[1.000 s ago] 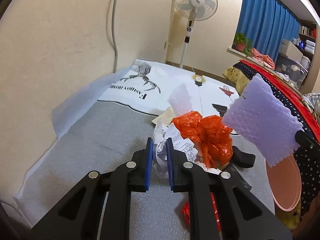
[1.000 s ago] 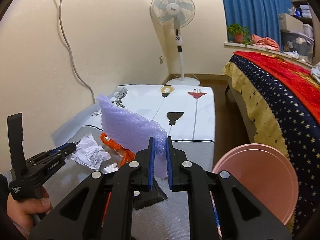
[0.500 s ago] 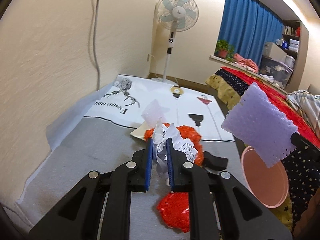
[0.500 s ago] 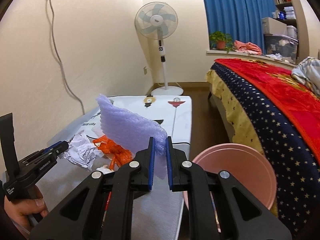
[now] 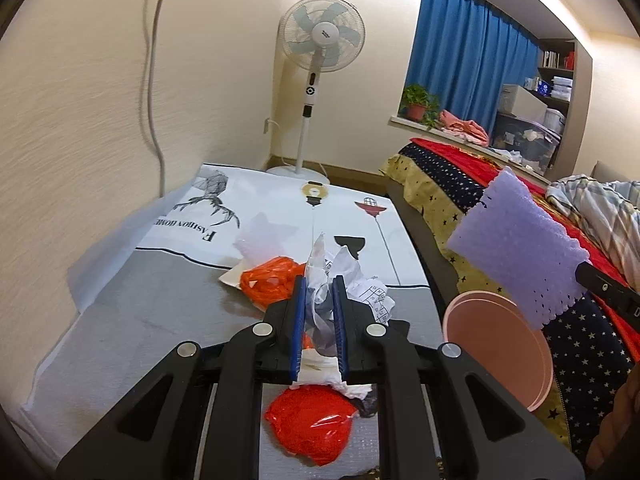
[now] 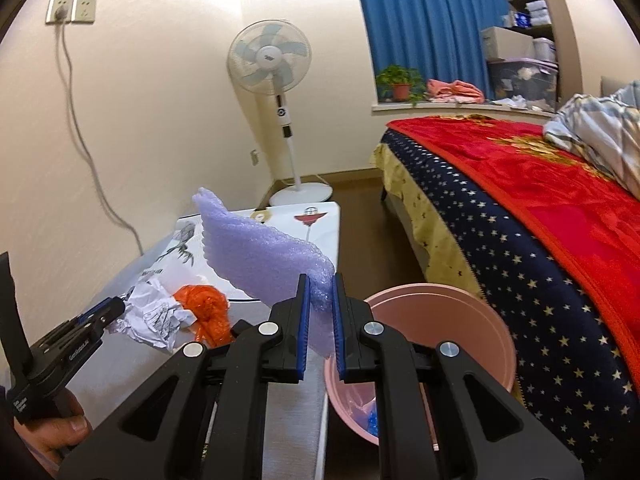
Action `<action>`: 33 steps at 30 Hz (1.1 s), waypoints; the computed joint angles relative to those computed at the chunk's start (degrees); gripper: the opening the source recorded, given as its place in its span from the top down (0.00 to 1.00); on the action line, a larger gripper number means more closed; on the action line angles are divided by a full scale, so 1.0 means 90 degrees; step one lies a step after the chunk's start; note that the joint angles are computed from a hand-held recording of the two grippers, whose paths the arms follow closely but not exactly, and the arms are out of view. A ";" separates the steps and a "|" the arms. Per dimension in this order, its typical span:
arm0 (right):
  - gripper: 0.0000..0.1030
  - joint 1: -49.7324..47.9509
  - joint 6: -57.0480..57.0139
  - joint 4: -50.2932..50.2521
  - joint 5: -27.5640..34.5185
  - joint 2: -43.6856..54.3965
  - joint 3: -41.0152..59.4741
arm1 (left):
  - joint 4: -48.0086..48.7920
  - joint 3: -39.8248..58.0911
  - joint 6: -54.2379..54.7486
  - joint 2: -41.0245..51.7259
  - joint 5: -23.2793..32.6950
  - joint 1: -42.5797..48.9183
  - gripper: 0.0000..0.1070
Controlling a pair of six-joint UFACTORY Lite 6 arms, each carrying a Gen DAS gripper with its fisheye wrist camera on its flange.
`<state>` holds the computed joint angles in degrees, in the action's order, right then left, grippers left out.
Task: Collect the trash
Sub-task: 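Carry the foam sleeve and paper over the pink bin and open both grippers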
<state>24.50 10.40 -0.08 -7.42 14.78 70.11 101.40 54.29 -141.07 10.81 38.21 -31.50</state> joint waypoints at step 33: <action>0.89 -0.0320 -0.6192 0.6665 -0.0366 0.0290 0.0242 | 0.0097 0.2135 0.0517 0.1811 -0.0367 -0.0415 0.88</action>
<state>21.61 -45.33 59.90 -10.72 17.38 72.28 102.27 73.51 -136.42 27.10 34.90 -35.24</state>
